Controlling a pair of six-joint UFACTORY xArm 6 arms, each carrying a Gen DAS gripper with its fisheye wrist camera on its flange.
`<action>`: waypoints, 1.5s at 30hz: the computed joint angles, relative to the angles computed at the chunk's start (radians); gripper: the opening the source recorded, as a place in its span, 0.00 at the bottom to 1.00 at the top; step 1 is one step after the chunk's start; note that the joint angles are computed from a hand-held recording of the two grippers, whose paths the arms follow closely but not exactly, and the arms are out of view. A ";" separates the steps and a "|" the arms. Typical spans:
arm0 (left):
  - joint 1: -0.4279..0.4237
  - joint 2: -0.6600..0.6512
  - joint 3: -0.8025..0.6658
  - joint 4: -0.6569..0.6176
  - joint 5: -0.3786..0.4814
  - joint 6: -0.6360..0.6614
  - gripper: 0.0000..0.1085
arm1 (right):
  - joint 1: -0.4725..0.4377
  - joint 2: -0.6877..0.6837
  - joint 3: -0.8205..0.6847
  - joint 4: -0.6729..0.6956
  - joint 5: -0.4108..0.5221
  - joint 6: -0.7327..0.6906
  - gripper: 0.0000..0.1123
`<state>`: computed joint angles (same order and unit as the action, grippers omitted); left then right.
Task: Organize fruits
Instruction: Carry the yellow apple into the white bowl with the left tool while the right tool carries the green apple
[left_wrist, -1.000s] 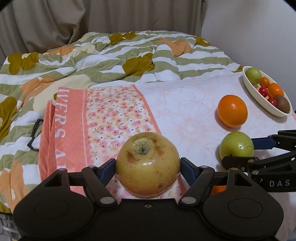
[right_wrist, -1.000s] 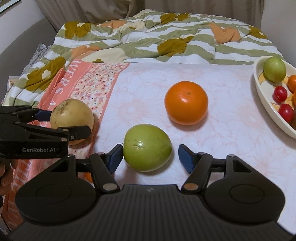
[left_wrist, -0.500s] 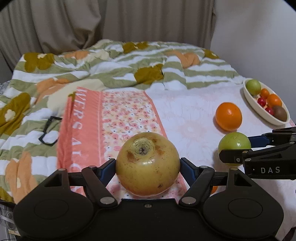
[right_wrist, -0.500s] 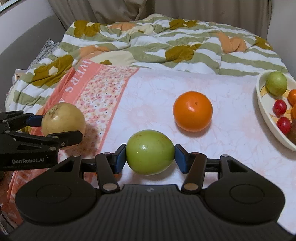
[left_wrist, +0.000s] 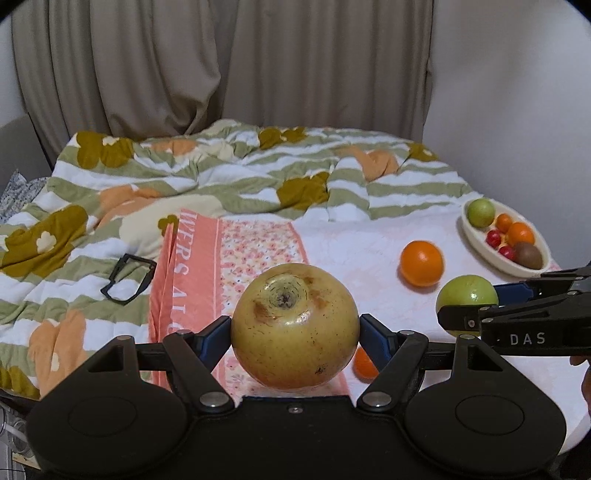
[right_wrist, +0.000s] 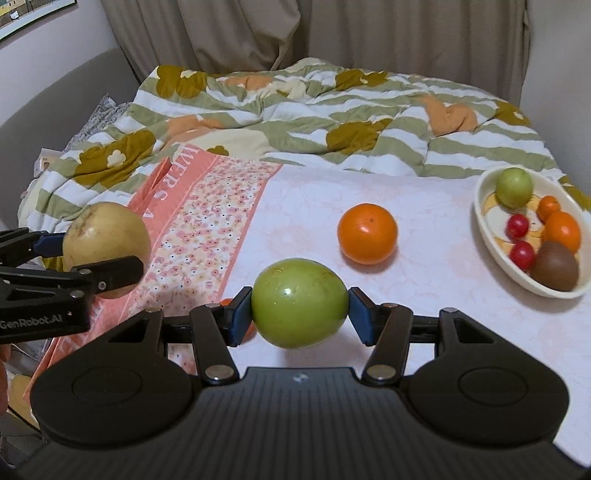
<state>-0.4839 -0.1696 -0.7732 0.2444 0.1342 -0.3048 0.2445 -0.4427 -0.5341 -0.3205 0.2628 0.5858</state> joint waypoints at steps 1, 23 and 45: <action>-0.004 -0.016 0.010 0.011 -0.004 -0.012 0.72 | 0.000 -0.024 0.012 -0.003 0.008 0.007 0.63; -0.346 -0.016 -0.202 0.741 0.391 -0.996 0.72 | -0.385 -0.530 0.184 0.786 0.279 -1.023 0.63; -0.441 0.547 -0.834 0.525 0.407 -0.807 0.72 | -0.793 -0.099 -0.109 1.113 0.328 -1.551 0.63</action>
